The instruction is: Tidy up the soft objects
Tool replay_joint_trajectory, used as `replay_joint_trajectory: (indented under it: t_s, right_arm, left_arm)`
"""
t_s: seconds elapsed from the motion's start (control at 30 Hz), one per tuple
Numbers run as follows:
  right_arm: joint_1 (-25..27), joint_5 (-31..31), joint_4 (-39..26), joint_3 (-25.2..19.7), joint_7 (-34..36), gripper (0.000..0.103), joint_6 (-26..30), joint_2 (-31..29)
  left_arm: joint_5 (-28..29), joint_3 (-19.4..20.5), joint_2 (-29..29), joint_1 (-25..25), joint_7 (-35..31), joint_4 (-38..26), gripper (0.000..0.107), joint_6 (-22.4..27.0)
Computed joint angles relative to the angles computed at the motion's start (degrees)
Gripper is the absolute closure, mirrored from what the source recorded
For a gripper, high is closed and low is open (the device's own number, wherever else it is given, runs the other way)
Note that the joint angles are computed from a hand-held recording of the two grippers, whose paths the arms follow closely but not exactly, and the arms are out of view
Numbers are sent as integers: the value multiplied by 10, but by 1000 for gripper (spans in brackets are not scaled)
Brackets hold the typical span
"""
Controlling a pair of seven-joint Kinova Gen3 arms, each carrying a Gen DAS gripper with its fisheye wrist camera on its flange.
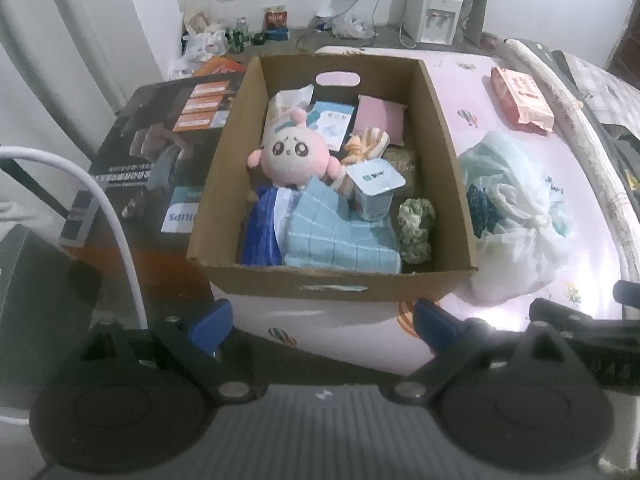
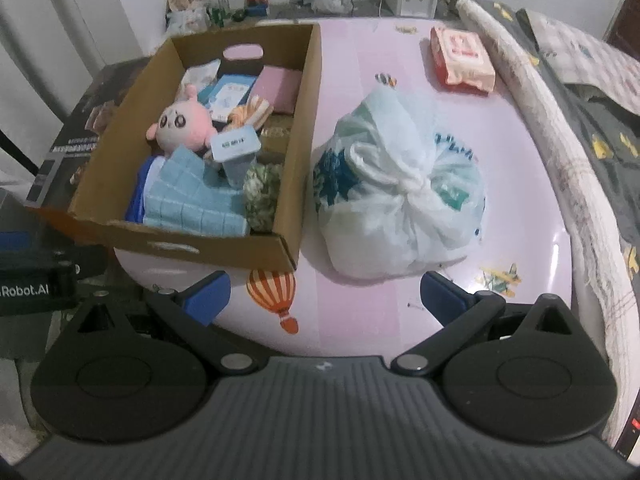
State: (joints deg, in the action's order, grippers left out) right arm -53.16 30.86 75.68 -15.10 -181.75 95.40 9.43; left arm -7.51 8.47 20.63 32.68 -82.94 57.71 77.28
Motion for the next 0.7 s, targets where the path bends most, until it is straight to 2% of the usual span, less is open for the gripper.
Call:
replay_joint_trajectory:
  t_s: [0.7]
  right_arm:
    - [17,-6,-12,10,6,1,7,-1]
  left_arm:
    - [9,-6,37,14,-14,-67,10,31]
